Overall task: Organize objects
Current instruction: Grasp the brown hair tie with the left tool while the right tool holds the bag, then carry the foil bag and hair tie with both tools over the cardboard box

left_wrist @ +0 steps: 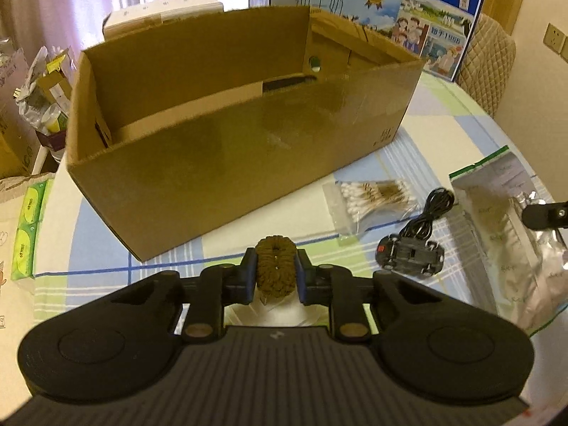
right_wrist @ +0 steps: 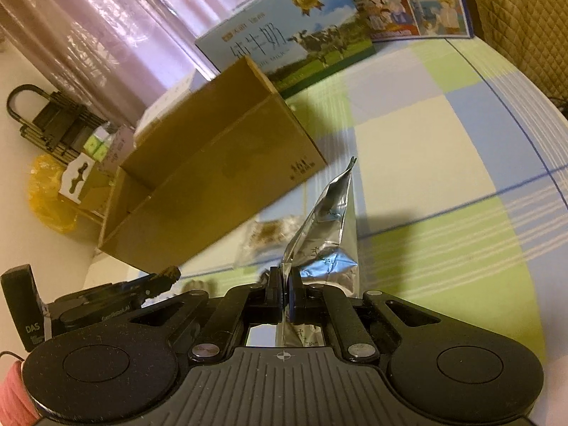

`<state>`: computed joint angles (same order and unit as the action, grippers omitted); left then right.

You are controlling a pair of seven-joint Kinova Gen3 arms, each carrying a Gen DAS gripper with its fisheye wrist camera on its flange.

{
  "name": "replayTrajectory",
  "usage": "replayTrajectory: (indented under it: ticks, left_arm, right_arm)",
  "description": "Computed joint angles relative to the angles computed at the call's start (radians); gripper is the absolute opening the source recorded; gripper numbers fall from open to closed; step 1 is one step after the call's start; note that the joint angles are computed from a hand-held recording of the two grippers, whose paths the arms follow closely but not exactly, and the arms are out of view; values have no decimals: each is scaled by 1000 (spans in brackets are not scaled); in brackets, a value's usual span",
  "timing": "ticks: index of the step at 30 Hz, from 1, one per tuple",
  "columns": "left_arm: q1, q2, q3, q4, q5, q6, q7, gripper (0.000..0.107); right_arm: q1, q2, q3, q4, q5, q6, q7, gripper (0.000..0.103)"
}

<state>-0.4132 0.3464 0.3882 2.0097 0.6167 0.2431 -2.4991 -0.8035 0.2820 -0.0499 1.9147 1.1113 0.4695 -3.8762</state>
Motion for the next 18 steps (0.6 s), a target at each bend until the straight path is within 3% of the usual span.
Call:
replayTrajectory:
  ticks: [7,12,18]
  left_arm:
    - [-77,-83,45,15,141,37,-118,19]
    - [-82,-130,21,3,245,67,-204,19]
    - [-29,-145,-54,-38,296,91,-223,19]
  right_arm:
    - [27,-17,12,-24,65,-55,16,0]
    - [65,-21,14,-66,75,-99,87,0]
    - [82,-26,55,-97,162,-195,53,0]
